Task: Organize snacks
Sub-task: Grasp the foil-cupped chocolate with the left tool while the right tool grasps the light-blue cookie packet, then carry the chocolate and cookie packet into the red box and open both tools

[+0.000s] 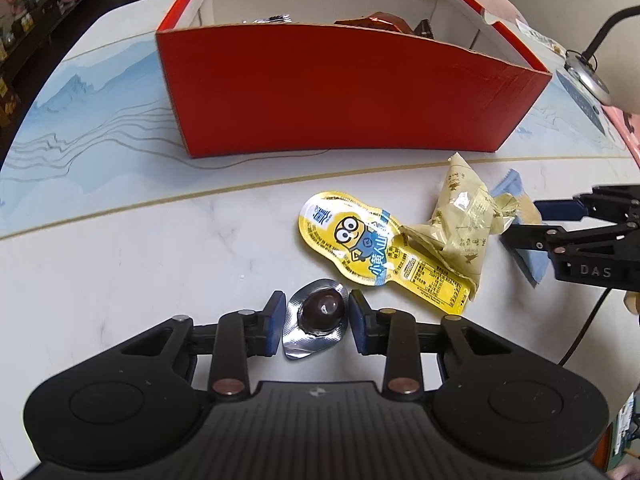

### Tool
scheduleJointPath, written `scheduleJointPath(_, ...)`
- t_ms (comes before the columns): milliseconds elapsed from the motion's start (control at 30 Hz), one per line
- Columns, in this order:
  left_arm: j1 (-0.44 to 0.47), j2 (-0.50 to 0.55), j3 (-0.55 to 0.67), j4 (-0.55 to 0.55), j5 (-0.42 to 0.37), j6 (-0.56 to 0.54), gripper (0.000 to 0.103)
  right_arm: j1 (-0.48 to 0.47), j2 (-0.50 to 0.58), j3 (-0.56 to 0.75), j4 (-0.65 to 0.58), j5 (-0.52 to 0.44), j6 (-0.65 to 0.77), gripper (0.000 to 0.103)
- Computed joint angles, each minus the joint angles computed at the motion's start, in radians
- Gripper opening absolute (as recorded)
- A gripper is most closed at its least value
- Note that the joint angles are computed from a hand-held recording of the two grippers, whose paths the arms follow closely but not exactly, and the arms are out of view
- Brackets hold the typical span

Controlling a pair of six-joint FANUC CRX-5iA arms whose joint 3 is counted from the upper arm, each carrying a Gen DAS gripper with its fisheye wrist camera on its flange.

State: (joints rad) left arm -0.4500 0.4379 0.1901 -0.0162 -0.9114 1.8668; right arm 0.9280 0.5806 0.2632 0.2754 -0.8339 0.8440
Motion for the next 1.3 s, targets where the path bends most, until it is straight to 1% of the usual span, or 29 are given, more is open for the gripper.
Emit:
scheduleJointPath(133, 0.006, -0.024, -0.035, 0.026, 0.018, -0.004, 0.033, 0.004, -0.037, -0.037, -0.001, 0.020, -0.062, 0.046)
scheduleJointPath(367, 0.005, -0.061, -0.052, 0.041, 0.009, 0.022, 0.033, 0.027, -0.100, -0.087, 0.036, 0.043, -0.159, 0.046)
scheduleJointPath(567, 0.002, -0.114, -0.067, 0.039, 0.044, 0.053, 0.033, 0.042, -0.138, -0.100, 0.068, 0.060, -0.209, 0.046)
scheduleJointPath(733, 0.007, -0.147, -0.064, 0.036, 0.068, 0.076, 0.033, 0.047, -0.161, -0.109, 0.125, 0.088, -0.259, 0.046)
scheduleJointPath(1000, 0.003, -0.144, 0.014, -0.011, 0.064, 0.101, 0.033, 0.041, -0.154, -0.065, 0.185, 0.099, -0.270, 0.046)
scheduleJointPath(1300, -0.003, -0.105, 0.143, -0.100, 0.043, 0.129, 0.033, 0.019, -0.096, 0.042, 0.223, 0.095, -0.233, 0.046)
